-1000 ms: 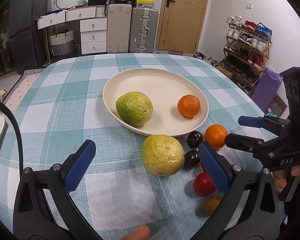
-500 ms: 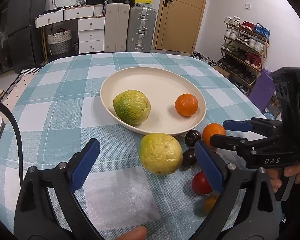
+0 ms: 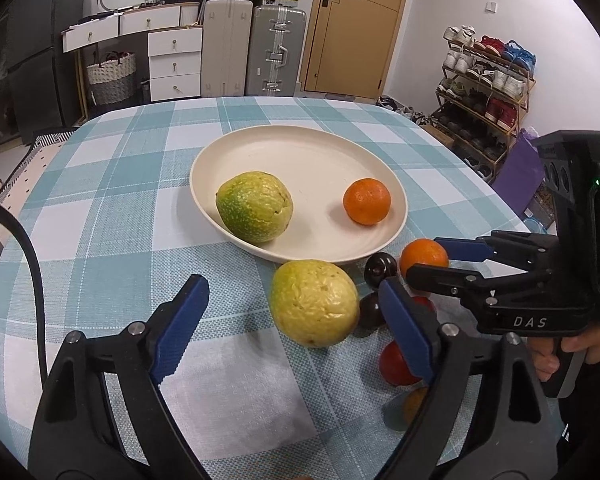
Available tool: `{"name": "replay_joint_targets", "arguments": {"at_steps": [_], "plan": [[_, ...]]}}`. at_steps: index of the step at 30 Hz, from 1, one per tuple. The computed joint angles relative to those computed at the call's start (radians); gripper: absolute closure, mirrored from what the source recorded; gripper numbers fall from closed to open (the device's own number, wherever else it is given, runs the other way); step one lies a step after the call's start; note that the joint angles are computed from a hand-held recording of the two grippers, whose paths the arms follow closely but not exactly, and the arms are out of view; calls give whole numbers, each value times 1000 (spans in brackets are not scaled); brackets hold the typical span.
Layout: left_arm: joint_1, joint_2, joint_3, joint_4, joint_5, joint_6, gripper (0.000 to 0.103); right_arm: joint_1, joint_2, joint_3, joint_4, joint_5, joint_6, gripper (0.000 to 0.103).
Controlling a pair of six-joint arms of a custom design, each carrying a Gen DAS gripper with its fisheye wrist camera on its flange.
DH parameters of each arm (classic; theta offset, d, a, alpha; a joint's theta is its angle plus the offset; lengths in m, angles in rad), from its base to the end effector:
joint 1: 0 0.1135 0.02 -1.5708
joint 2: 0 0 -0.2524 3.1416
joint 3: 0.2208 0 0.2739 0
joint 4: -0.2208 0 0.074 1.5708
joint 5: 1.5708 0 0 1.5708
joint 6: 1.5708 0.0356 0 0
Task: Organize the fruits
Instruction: 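Close the right gripper on the orange while the left gripper grasps the guava, then lift and carry the orange and the guava over the plate with both grippers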
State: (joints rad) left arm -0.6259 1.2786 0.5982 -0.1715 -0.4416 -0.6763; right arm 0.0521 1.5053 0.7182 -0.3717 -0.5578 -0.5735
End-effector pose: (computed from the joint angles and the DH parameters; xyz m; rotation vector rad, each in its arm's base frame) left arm 0.2218 -0.1416 0.1538 -0.2534 2.3079 -0.1138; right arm 0.2750 0.0332 0.1229 -0.9298 2.3790 0.5681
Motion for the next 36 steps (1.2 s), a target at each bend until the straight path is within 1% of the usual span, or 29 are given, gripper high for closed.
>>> {"name": "replay_joint_targets", "arguments": {"at_steps": [2, 4, 7, 12, 18, 20, 22, 23, 24, 25, 26, 33, 36], "plan": [[3, 6, 4, -6, 10, -3, 18, 6, -6, -7, 4, 5, -7, 53], [6, 14, 9, -12, 21, -4, 20, 10, -8, -10, 3, 5, -13, 56], [9, 19, 11, -16, 28, -3, 20, 17, -16, -19, 8, 12, -22, 61], [17, 24, 11, -16, 48, -3, 21, 23, -39, -39, 20, 23, -30, 63], [31, 15, -5, -12, 79, -8, 21, 7, -77, -55, 8, 2, -39, 63], [42, 23, -2, -13, 95, -12, 26, 0, -80, -54, 1, -6, -42, 63], [55, 19, -12, 4, 124, -6, 35, -3, -79, -50, -5, -13, -45, 63], [59, 16, -18, 14, 137, -2, 38, -5, -81, -50, -7, -15, -47, 63], [59, 13, -22, 21, 144, 2, 45, -7, -82, -49, -10, -17, -48, 63], [58, 12, -25, 30, 154, 8, 54, -8, -81, -48, -11, -20, -49, 63], [54, 12, -24, 34, 158, 15, 56, -9, -80, -46, -13, -21, -49, 63], [34, 1, -28, 39, 141, 19, 56, -12, -84, -41, -17, -24, -52, 63], [21, -25, -40, 47, 118, 24, 56, -14, -87, -39, -14, -34, -52, 63]]}}
